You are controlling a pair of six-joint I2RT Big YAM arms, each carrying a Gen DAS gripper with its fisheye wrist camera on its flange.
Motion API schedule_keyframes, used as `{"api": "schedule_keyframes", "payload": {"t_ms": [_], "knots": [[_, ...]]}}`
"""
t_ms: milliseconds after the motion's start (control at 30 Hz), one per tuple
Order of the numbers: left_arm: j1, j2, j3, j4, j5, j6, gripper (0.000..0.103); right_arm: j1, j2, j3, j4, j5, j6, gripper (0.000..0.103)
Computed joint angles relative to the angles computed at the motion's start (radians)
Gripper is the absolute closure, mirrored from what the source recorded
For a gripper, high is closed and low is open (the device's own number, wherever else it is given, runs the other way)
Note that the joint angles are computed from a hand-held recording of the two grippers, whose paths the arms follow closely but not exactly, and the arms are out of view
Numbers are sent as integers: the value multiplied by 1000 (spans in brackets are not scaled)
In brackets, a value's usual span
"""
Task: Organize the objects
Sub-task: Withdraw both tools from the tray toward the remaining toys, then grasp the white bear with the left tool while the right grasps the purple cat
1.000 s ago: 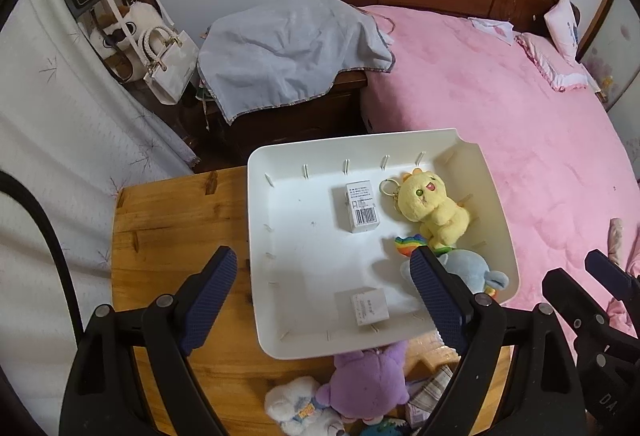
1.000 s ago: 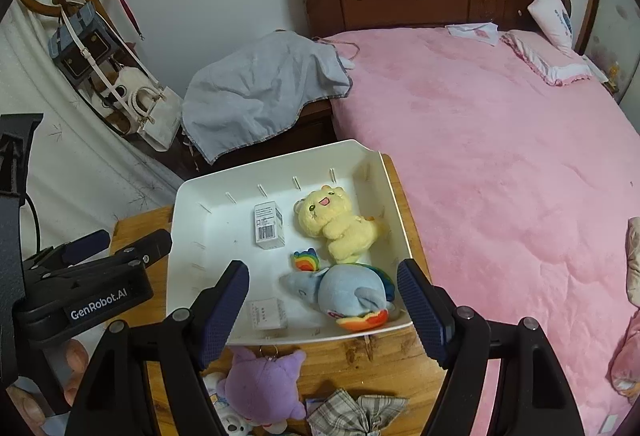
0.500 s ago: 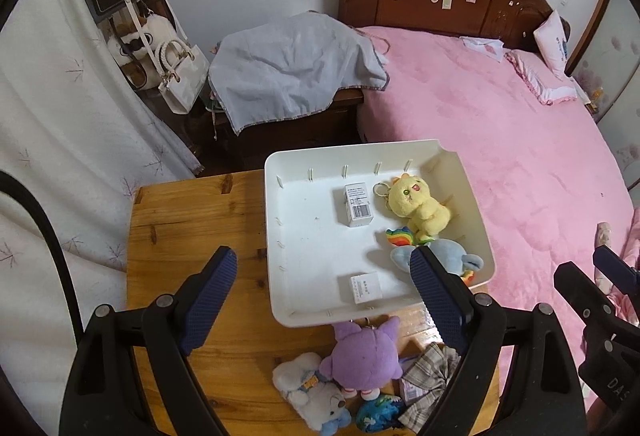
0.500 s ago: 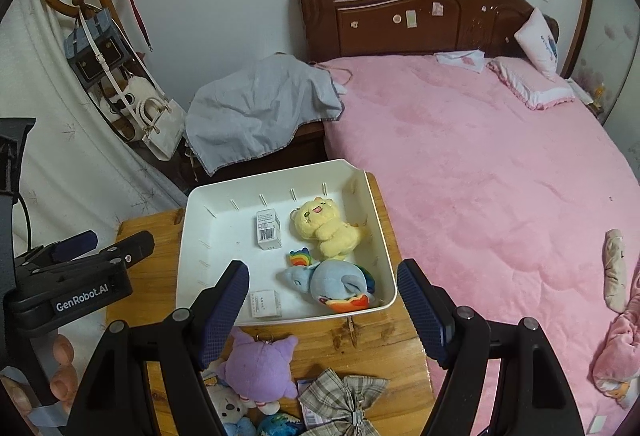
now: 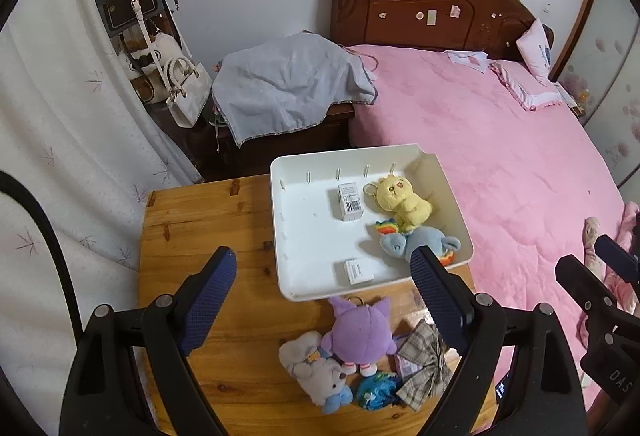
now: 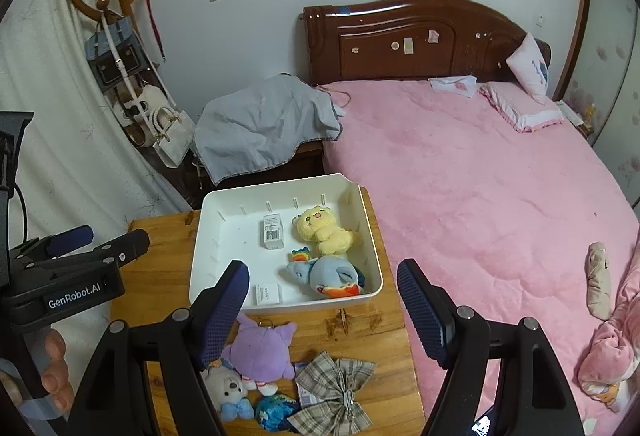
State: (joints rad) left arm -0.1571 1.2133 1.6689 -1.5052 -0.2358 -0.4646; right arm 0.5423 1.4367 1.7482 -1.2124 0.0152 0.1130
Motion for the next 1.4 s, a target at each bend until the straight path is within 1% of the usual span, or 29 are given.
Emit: {"api": "schedule_keyframes", "payload": {"t_ms": [133,233,333,400,533,667,767,833,933,1067,1200,1233,1333,1400], "knots": [[-27,-46,-44,-3,-2,6,9,13,-47,-54,6,14,-21,26],[-53,-78,-76,-13,-2,8,9,22,-82,-97,10,27,-40,26],[-76,-112,-105,-18,5,7,9,24,-116,-137,14,23,-51,26],[-92,-138,-127,-18,12,1,9,24,-139,-164,17,16,-53,26],[-113,-185,-170,-20,32,-2,9,21,-191,-237,31,-23,-65,26],[-138,-230,-227,-14,34,1,7,22,-226,-303,44,-44,-79,26],[-134,-268,-290,4,71,-16,6,26,-242,-355,53,-64,-83,26],[-138,-291,-339,20,93,-36,6,29,-244,-386,61,-73,-85,26],[-158,-326,-420,55,89,-68,6,37,-233,-416,76,-90,-80,26],[-182,-350,-518,98,58,-126,6,46,-210,-441,91,-123,-70,26],[-191,-367,-599,141,-1,-194,6,60,-168,-446,114,-133,-53,26],[-183,-371,-617,155,5,-205,6,63,-148,-444,118,-142,-43,26],[-150,-377,-674,210,57,-237,6,68,-93,-430,124,-168,-20,26],[-139,-363,-700,238,64,-251,6,75,-59,-420,129,-177,-7,26]]}}
